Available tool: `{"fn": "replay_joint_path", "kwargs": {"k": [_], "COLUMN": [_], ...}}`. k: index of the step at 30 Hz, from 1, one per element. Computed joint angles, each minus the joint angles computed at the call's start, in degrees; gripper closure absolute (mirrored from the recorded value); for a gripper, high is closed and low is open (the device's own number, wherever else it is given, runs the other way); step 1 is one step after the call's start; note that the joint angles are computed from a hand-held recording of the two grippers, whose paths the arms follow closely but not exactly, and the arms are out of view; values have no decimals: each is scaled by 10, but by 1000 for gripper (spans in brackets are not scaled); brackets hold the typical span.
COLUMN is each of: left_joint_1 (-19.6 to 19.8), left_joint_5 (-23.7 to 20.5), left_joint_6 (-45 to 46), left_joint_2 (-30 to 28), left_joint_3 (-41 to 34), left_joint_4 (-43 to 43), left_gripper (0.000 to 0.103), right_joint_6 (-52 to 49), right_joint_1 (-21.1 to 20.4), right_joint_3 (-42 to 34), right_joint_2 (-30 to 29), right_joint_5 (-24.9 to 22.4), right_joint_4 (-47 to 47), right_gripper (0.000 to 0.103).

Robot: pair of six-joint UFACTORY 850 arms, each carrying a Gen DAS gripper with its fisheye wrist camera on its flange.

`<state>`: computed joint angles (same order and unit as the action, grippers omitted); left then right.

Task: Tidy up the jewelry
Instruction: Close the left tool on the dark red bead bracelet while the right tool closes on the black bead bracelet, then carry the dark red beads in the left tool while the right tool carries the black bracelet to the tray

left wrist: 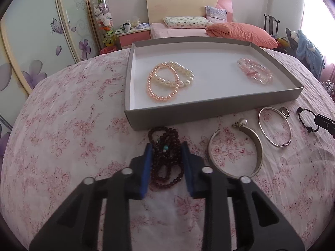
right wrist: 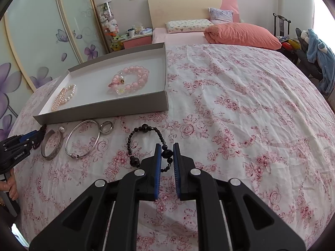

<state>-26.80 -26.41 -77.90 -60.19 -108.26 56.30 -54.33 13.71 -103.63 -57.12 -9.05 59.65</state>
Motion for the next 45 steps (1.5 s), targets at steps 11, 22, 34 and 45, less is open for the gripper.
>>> {"fn": "replay_joint_path", "kwargs": {"k": [11, 22, 34, 45], "left_joint_1": [4, 8, -19, -36], "left_joint_5": [-11, 2, -63, -71], "left_joint_6": [-56, -192, -381, -441], "left_joint_2": [23, 65, 122, 147], "left_joint_3": [39, 106, 171, 192], "left_joint_4": [35, 133, 313, 374], "left_gripper": [90, 91, 91, 94], "right_joint_6": [-205, -498, -669, -747], "right_joint_1": [-2, 2, 9, 13], "right_joint_3": [22, 54, 87, 115], "right_joint_2": [16, 42, 71, 94], "right_joint_5": [-6, -39, -72, -102], "right_joint_4": [207, 499, 658, 731], "right_gripper": [91, 91, 91, 91]}}
